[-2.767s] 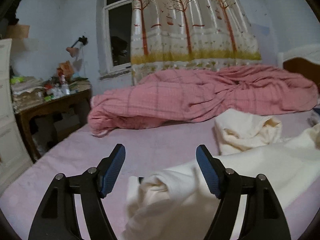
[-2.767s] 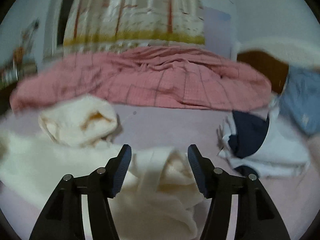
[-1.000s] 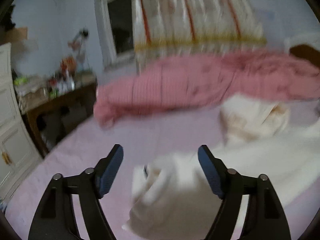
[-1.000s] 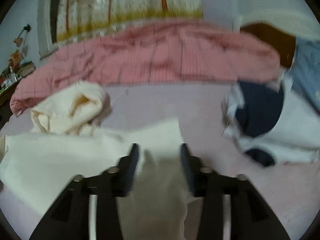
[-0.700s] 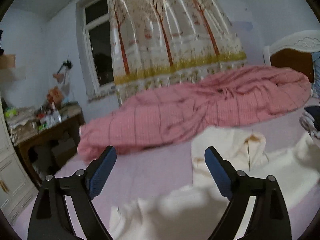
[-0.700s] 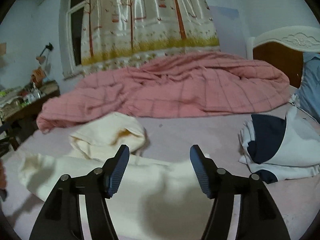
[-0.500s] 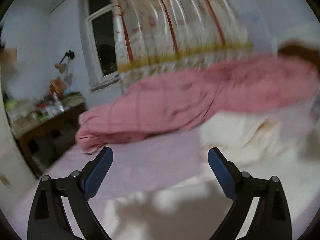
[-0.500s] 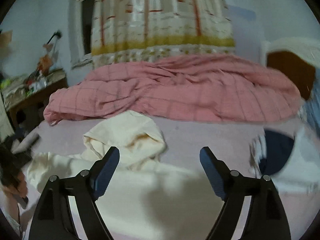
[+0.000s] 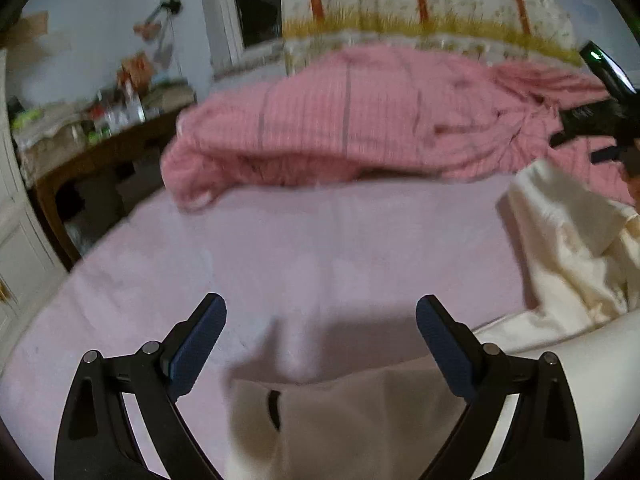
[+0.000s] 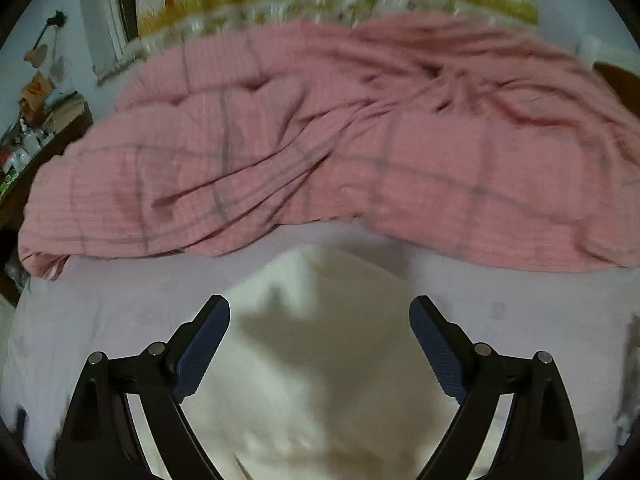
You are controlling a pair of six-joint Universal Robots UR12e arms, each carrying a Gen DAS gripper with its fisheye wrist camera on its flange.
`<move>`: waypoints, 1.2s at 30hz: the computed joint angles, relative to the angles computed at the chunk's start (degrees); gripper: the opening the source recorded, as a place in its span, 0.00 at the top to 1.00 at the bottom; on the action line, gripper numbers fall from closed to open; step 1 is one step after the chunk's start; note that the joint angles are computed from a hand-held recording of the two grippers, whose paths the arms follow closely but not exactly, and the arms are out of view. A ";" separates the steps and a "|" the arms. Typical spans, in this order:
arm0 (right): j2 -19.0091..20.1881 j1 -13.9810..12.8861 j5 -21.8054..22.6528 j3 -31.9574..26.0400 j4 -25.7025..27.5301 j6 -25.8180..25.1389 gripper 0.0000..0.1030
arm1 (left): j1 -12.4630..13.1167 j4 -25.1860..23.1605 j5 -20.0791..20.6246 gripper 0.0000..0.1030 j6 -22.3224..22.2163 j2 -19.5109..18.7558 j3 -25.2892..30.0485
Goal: Fold large clothes
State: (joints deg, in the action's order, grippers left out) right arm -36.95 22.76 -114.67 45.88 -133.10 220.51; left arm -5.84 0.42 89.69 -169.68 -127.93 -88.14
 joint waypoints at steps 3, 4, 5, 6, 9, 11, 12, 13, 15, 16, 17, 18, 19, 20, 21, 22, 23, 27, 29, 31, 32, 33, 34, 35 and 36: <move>6.31 -0.22 -2.06 -10.52 8.15 1.27 0.10 | -0.29 -3.84 -0.50 0.07 0.80 -0.55 1.24; 8.69 -0.35 -3.03 -15.01 13.24 2.59 0.10 | -0.14 -4.04 -1.48 0.07 0.91 -0.53 1.16; 10.41 -0.58 -3.29 -18.23 17.10 3.83 0.10 | -0.10 -4.33 -1.59 0.07 0.77 -0.51 1.07; 11.42 -0.75 -3.30 -20.14 19.40 4.60 0.10 | -0.11 -4.67 -1.47 0.07 0.56 -0.49 1.07; 9.64 -1.26 -1.11 -15.59 14.82 6.76 0.92 | -0.03 -4.79 -1.82 0.07 0.31 -0.33 0.87; 7.44 -0.39 -4.41 -11.02 8.95 6.17 0.94 | -0.09 -4.66 -1.29 0.07 0.25 -0.37 0.99; 6.65 0.37 -7.31 -9.60 6.57 3.71 0.94 | -0.18 -4.51 -0.75 0.07 0.20 -0.42 1.16; 6.09 1.04 -9.56 -8.85 5.17 1.31 0.94 | -0.37 -4.10 0.49 0.07 -0.10 -0.25 1.03; 4.88 2.14 -12.02 -7.99 4.74 -1.95 0.94 | -0.79 -1.57 3.43 0.08 -2.68 0.53 0.31; 3.92 2.78 -12.77 -7.17 4.33 -3.16 0.94 | -0.48 0.79 1.83 0.07 -4.53 1.37 -0.72; 2.98 3.38 -13.22 -6.27 3.55 -3.85 0.94 | 0.04 2.72 -1.16 0.07 -5.82 2.28 -1.77; 1.54 3.99 -12.95 -4.50 2.14 -4.12 0.94 | 0.48 4.46 -3.58 0.07 -6.70 3.08 -2.67; -0.19 4.60 -12.46 -2.12 0.53 -4.29 0.94 | 0.81 6.35 -5.28 0.07 -7.47 3.84 -3.52; -1.96 5.44 -12.67 0.35 -0.99 -5.00 0.94 | 1.01 7.94 -6.16 0.07 -8.04 4.40 -4.16; -3.01 6.08 -13.26 1.56 -1.75 -6.02 0.94 | 1.22 9.21 -6.98 0.07 -8.58 4.89 -4.71; -4.85 7.27 -14.06 4.28 -3.30 -7.86 0.94 | 1.43 9.19 -7.89 0.07 -8.91 5.31 -4.96; -6.05 8.35 -14.91 6.23 -4.71 -10.62 0.94 | 1.65 8.16 -9.00 0.07 -9.11 5.71 -5.03; -10.44 12.25 -19.51 14.17 -9.31 -14.22 0.94 | 3.51 -1.11 -21.22 0.09 -7.45 7.90 -4.85; -12.87 13.49 -18.38 18.62 -11.00 -11.38 0.94 | 3.74 -0.52 -24.01 0.09 -5.74 9.10 -5.86; -14.23 14.70 -18.31 22.18 -12.54 -8.49 0.94 | 3.86 3.46 -25.44 0.09 -5.09 10.34 -7.72; -14.79 15.40 -18.23 24.29 -13.72 -6.53 0.94 | 3.87 4.95 -26.04 0.09 -5.18 10.71 -8.30; -15.16 16.28 -18.15 26.29 -13.59 -3.57 0.94 | 3.87 6.31 -26.65 0.09 -4.96 11.12 -8.93; -15.31 16.84 -17.57 27.62 -13.50 -1.80 0.94 | 3.73 6.88 -26.83 0.09 -4.58 11.32 -9.11; -15.47 17.49 -16.41 29.07 -13.85 -0.35 0.94 | 3.54 7.61 -26.67 0.09 -3.91 11.45 -9.41; -15.39 17.94 -14.96 30.05 -14.49 0.08 0.94 | 3.26 7.99 -25.90 0.09 -3.33 11.49 -9.54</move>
State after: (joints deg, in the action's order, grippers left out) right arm -52.34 40.70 -129.63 75.93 -147.58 220.59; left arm -2.58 8.41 63.78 -173.01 -116.44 -97.68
